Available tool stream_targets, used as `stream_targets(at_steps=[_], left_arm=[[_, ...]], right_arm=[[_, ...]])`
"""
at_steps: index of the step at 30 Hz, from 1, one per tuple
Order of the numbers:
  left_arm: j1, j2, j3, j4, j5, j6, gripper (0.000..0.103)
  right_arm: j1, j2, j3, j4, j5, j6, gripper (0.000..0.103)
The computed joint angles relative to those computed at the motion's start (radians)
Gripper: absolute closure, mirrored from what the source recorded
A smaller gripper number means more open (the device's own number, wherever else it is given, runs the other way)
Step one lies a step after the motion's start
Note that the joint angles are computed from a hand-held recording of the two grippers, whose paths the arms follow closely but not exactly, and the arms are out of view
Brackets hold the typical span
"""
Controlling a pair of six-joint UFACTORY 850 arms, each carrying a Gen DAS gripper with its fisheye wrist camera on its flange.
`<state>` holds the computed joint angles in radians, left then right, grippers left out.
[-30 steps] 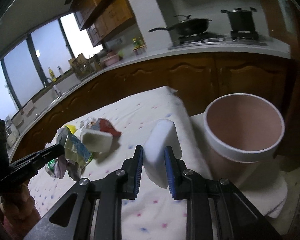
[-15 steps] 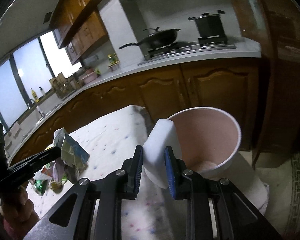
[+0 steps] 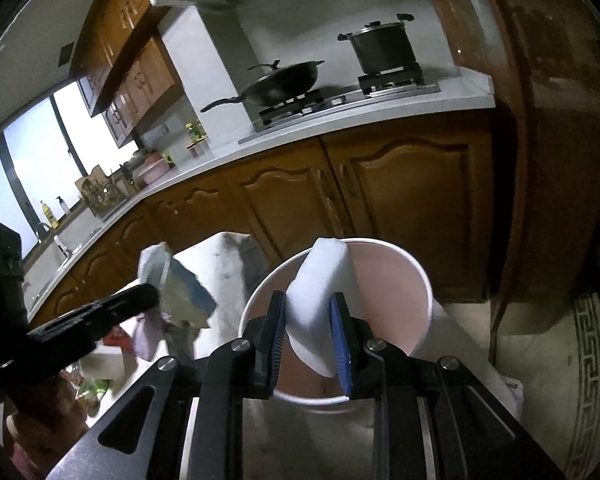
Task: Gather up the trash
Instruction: 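Carry the wrapper and sponge with both tools over the pink bin, then open both tools to drop the wrapper and sponge into the bin, then move both open tools back over the trash on the table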
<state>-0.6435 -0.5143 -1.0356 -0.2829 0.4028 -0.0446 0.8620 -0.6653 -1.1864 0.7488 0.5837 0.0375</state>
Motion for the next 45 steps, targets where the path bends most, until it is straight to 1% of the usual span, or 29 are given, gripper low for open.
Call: stream_targets(at_steps=[6, 11, 13, 14, 16, 17, 18, 19, 20, 21, 27, 29, 30, 31, 33, 34, 37, 39, 45], left_arm=[[0.009, -0.097, -0.112, 0.068, -0.095, -0.068, 0.090], [0.015, -0.144, -0.165, 0.087, -0.139, -0.082, 0.089], [0.015, -0.155, -0.179, 0.112, -0.153, -0.104, 0.089], [0.014, -0.160, -0.185, 0.104, -0.162, -0.096, 0.085], [0.015, -0.166, -0.190, 0.122, -0.169, -0.110, 0.081], [0.014, -0.167, -0.192, 0.108, -0.174, -0.095, 0.073], [0.013, -0.167, -0.192, 0.082, -0.176, -0.071, 0.067], [0.012, -0.163, -0.186, 0.068, -0.167, -0.059, 0.060], [0.011, -0.161, -0.183, 0.057, -0.160, -0.049, 0.059], [0.010, -0.157, -0.177, 0.044, -0.156, -0.037, 0.059], [0.018, -0.116, -0.117, 0.064, -0.126, -0.082, 0.059], [0.020, -0.089, -0.078, 0.047, -0.103, -0.079, 0.053], [0.021, -0.078, -0.060, 0.049, -0.090, -0.085, 0.052], [0.022, -0.062, -0.037, 0.042, -0.075, -0.085, 0.051], [0.025, -0.034, 0.002, 0.028, -0.057, -0.085, 0.051], [0.027, -0.018, 0.024, 0.035, -0.045, -0.097, 0.051], [0.027, 0.032, 0.096, -0.026, -0.003, -0.065, 0.049], [0.026, 0.067, 0.148, -0.063, 0.028, -0.050, 0.049], [0.040, 0.163, 0.283, -0.098, 0.085, -0.075, 0.047]], right_arm=[[-0.029, -0.034, -0.027, -0.030, -0.037, 0.036, 0.080], [-0.044, -0.054, -0.046, -0.038, -0.062, 0.044, 0.079], [-0.048, -0.062, -0.056, -0.031, -0.072, 0.039, 0.076], [-0.050, -0.066, -0.061, -0.031, -0.078, 0.042, 0.076], [-0.057, -0.071, -0.065, -0.053, -0.090, 0.077, 0.070], [-0.058, -0.072, -0.066, -0.054, -0.092, 0.080, 0.070], [-0.058, -0.072, -0.065, -0.046, -0.092, 0.074, 0.070], [-0.057, -0.071, -0.063, -0.038, -0.090, 0.071, 0.067], [-0.057, -0.067, -0.057, -0.048, -0.085, 0.086, 0.063], [-0.057, -0.067, -0.057, -0.048, -0.083, 0.088, 0.057], [-0.046, -0.044, -0.032, -0.025, -0.052, 0.084, 0.056], [-0.038, -0.037, -0.025, -0.022, -0.042, 0.081, 0.052], [-0.036, -0.034, -0.022, -0.032, -0.036, 0.093, 0.045], [-0.032, -0.031, -0.018, -0.041, -0.026, 0.106, 0.035], [-0.019, -0.027, -0.012, -0.045, -0.006, 0.112, 0.023], [-0.013, -0.026, -0.013, -0.044, 0.000, 0.111, 0.020], [0.000, -0.026, -0.019, -0.064, 0.004, 0.134, 0.016], [0.008, -0.028, -0.026, -0.068, 0.002, 0.138, 0.016], [0.045, -0.045, -0.052, -0.091, -0.001, 0.167, 0.013]])
